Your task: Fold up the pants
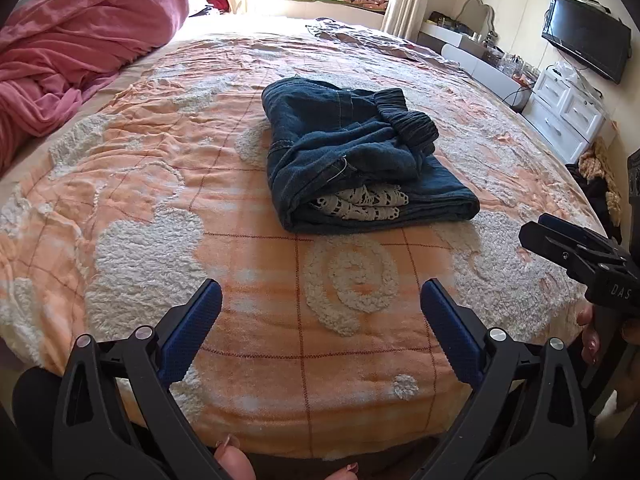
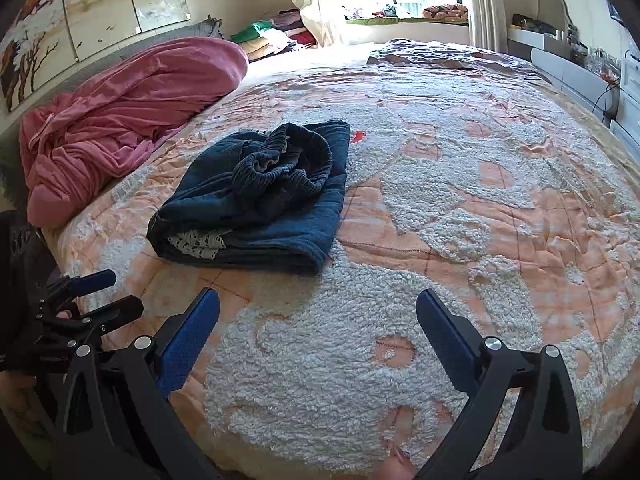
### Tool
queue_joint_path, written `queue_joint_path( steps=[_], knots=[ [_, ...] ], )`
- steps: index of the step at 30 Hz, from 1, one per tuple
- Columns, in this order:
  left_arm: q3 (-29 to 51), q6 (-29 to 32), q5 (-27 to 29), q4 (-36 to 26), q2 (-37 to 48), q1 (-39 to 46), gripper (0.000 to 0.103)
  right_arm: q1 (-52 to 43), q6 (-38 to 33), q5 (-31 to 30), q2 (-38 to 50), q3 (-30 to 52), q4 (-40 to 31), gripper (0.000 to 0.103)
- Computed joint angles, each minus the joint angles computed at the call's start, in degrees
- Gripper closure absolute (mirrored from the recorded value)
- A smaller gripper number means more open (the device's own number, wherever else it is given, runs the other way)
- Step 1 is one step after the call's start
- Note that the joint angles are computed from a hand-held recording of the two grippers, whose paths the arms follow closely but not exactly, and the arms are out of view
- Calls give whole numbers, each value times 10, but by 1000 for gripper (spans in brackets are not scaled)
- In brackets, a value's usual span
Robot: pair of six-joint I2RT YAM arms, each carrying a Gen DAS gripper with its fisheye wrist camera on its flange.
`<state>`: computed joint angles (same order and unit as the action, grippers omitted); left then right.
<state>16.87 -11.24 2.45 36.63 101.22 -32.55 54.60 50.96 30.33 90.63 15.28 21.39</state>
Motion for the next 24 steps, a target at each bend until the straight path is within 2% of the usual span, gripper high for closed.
queue_joint_path(
  steps=[4, 24],
  knots=[
    [0, -3, -5, 1, 0, -2, 10, 17, 14, 17, 11, 6, -12, 5],
    [-3, -9, -15, -15, -18, -7, 10, 19, 40, 19, 4, 8, -29, 5]
  ],
)
